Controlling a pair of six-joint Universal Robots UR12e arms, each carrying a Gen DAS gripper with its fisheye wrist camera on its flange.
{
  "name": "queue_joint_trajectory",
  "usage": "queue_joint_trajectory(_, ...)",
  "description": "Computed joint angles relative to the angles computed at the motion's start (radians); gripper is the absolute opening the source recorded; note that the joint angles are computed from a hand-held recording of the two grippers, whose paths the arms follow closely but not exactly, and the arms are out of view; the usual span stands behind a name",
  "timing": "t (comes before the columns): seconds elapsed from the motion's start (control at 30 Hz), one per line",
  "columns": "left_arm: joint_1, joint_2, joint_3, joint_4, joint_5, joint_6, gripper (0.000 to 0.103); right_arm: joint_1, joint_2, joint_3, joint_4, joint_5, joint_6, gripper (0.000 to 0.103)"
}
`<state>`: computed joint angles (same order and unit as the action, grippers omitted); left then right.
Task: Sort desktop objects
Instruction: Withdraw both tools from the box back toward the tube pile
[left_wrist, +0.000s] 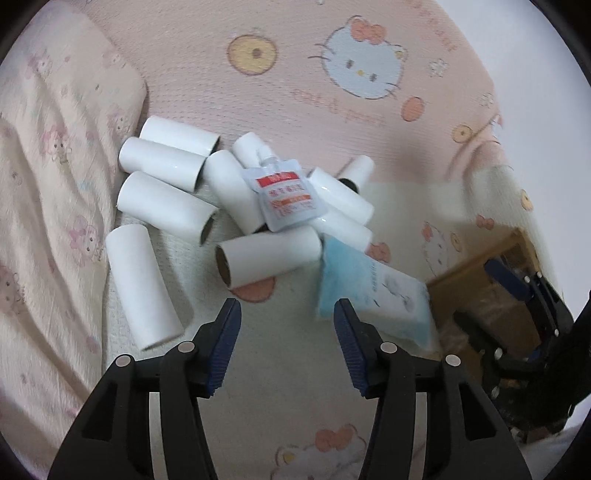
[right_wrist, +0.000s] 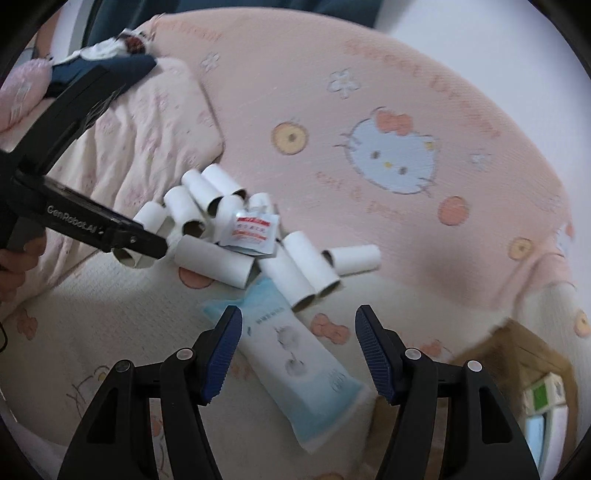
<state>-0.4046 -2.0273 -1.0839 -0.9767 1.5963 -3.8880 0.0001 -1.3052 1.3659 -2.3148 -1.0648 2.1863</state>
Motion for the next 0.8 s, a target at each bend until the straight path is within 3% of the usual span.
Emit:
queue_joint_trajectory(0.1,0.016,-0.007,-0.008,0.016,-0.047,-0.043,0.056,0.013,0.036,-0.054,0.122,0.025,-0.011,0.062)
queue_joint_trajectory(0.23,0.023,-0.022,-0.002,0.006,-0.023,-0.071,0.056,0.027,0.096,-0.144,0.3,0.067,0.049,0.062)
queue_joint_trajectory(0.47,0.04,-0.027,-0.019,0.051,-0.033,-0.125,0.056,0.061,0.17,-0.238,0.388,0.049,0.161,0.062)
queue_joint_trajectory(0.57,0.047,-0.029,-0.026,0.07,-0.06,-0.15,0.056,0.064,0.21,-0.309,0.512,0.08,0.187,0.061)
queue_joint_trajectory(0.63,0.048,-0.031,-0.027,0.077,-0.056,-0.165,0.053,0.067,0.225,-0.333,0.561,0.095,0.186,0.056)
queue_joint_trajectory(0.7,0.044,-0.04,-0.011,0.058,-0.041,-0.164,0.052,0.072,0.243,-0.359,0.602,0.08,0.197,0.037)
queue_joint_trajectory(0.8,0.04,-0.047,-0.001,0.043,-0.028,-0.152,0.051,0.084,0.272,-0.396,0.636,0.041,0.221,0.027)
